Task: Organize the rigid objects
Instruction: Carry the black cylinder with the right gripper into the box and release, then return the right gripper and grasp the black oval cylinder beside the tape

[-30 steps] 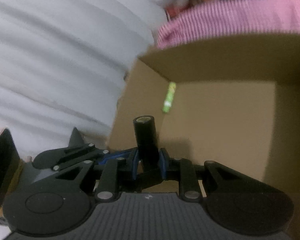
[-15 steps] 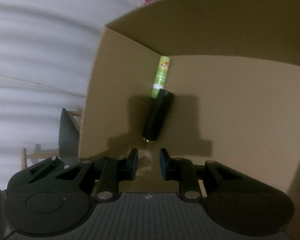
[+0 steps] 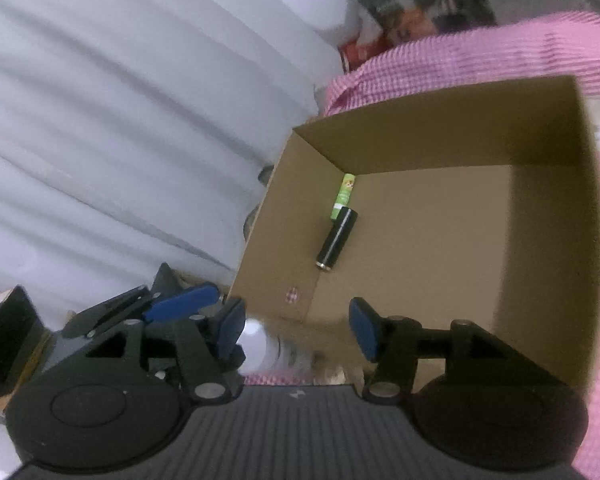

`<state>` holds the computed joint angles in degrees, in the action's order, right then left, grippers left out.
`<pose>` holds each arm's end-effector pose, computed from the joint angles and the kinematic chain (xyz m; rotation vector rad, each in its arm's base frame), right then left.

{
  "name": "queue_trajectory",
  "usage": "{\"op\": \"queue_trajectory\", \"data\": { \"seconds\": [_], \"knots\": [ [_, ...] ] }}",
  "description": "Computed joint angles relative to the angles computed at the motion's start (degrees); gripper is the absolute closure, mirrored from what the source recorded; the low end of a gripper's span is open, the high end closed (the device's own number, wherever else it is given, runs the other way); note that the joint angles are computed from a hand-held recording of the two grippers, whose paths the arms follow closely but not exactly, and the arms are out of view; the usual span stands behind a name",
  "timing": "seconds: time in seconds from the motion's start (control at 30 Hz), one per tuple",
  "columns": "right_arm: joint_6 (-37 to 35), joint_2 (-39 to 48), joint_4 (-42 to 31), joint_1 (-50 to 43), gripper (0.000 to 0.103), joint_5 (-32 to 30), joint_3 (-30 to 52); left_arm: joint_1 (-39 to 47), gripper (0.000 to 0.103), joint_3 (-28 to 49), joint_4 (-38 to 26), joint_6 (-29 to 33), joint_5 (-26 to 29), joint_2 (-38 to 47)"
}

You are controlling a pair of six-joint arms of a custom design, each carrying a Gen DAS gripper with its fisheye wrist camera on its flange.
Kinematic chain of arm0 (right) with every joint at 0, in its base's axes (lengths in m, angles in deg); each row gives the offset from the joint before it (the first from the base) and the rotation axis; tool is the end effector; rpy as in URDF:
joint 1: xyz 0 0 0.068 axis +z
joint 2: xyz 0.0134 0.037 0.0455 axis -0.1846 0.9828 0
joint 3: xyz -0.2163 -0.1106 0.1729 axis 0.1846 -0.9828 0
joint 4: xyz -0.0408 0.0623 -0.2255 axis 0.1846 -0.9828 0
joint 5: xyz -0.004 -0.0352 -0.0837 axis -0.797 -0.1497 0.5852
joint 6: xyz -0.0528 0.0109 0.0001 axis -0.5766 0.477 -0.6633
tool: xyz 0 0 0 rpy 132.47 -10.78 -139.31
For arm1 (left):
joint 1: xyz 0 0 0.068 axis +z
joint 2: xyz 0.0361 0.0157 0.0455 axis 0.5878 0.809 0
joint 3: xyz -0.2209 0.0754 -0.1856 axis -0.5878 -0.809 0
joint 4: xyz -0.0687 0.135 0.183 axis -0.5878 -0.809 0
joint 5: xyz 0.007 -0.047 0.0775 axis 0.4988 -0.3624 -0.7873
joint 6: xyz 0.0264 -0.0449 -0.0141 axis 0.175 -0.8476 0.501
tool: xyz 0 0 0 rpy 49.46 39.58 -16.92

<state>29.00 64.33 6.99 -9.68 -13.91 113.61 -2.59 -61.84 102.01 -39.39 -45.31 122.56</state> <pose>0.2607 0.0312 0.1384 -0.4031 2.4979 1.1200 0.1460 -0.1090 0.1323 0.2702 2.3379 -0.3224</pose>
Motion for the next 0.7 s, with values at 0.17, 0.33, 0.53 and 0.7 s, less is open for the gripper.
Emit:
{"op": "queue_trajectory", "data": {
  "seconds": [0.17,0.33,0.53,0.7],
  "knots": [
    [-9.55,-7.0,-2.03,-11.17,0.043,-6.31,-10.59,-8.93,0.036,-3.19,8.71,-4.08,-3.05,5.33],
    [-31.37,-0.59,-15.51,-26.14,0.043,-11.74,-13.45,-15.18,0.036,-3.24,21.47,-7.54,-1.77,20.77],
    [-40.83,15.18,-12.9,-37.1,0.052,-8.85,-14.3,-20.03,0.04,0.21,32.89,-9.15,1.73,38.24],
    [-34.37,25.08,0.7,-37.45,0.06,-6.11,-15.08,-19.25,0.046,6.0,28.57,-8.2,5.55,43.01]
  ]
}}
